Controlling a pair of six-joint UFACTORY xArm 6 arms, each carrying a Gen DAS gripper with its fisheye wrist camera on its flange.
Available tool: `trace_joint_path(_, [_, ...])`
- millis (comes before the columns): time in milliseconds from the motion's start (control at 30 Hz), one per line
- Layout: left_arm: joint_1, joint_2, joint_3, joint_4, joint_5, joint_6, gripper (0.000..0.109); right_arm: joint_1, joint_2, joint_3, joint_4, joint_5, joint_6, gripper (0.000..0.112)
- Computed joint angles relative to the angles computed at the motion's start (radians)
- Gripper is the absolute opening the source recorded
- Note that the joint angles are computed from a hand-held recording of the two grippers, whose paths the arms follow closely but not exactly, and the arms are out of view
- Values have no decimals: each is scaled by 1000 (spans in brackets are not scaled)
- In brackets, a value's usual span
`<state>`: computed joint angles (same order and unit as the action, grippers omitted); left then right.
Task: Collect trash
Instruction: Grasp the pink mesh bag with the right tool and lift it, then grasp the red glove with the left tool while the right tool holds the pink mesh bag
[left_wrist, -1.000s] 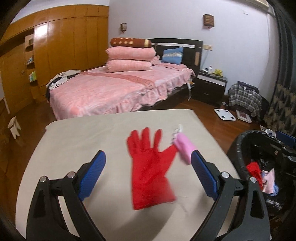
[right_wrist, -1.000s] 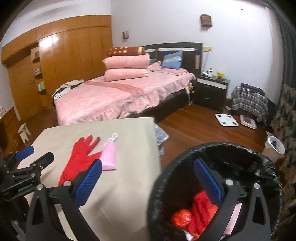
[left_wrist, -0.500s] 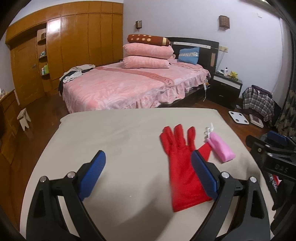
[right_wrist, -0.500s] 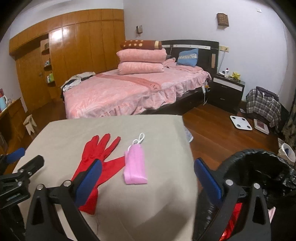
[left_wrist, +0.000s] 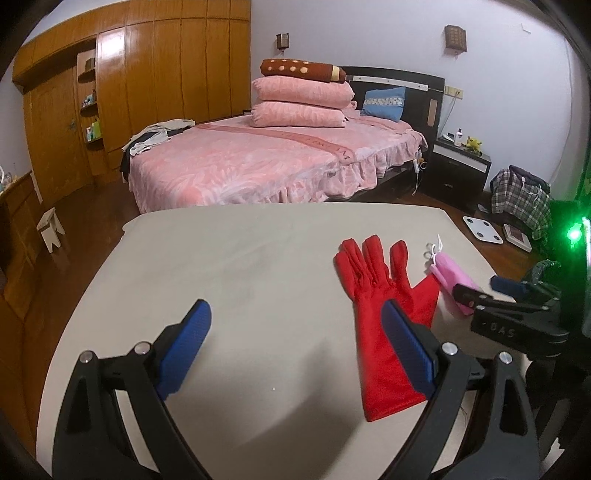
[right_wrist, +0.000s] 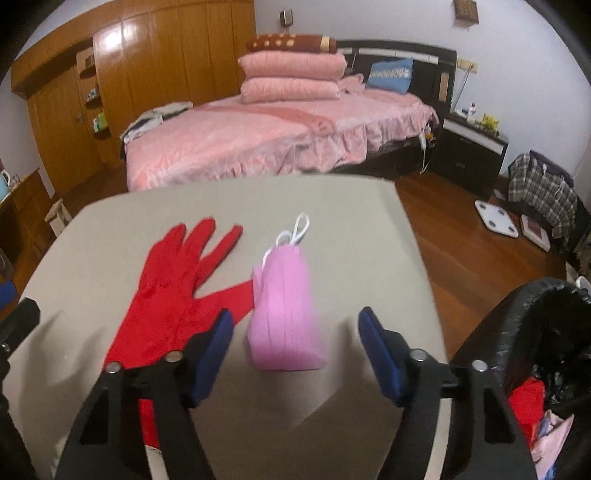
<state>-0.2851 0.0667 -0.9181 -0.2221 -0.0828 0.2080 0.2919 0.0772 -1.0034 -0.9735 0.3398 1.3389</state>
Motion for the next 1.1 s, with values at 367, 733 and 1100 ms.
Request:
trace_joint_path(367, [-71, 36, -36, -215, 48, 189, 79, -21, 4, 41, -8, -85, 30, 21])
trace_joint_path(733, [-106, 79, -66, -189, 106, 160, 71, -36, -52, 70, -90, -72, 123, 19])
trace_joint_path(1100, [-115, 124, -138, -317, 263, 266, 0, -42, -88, 99, -110, -77, 134, 19])
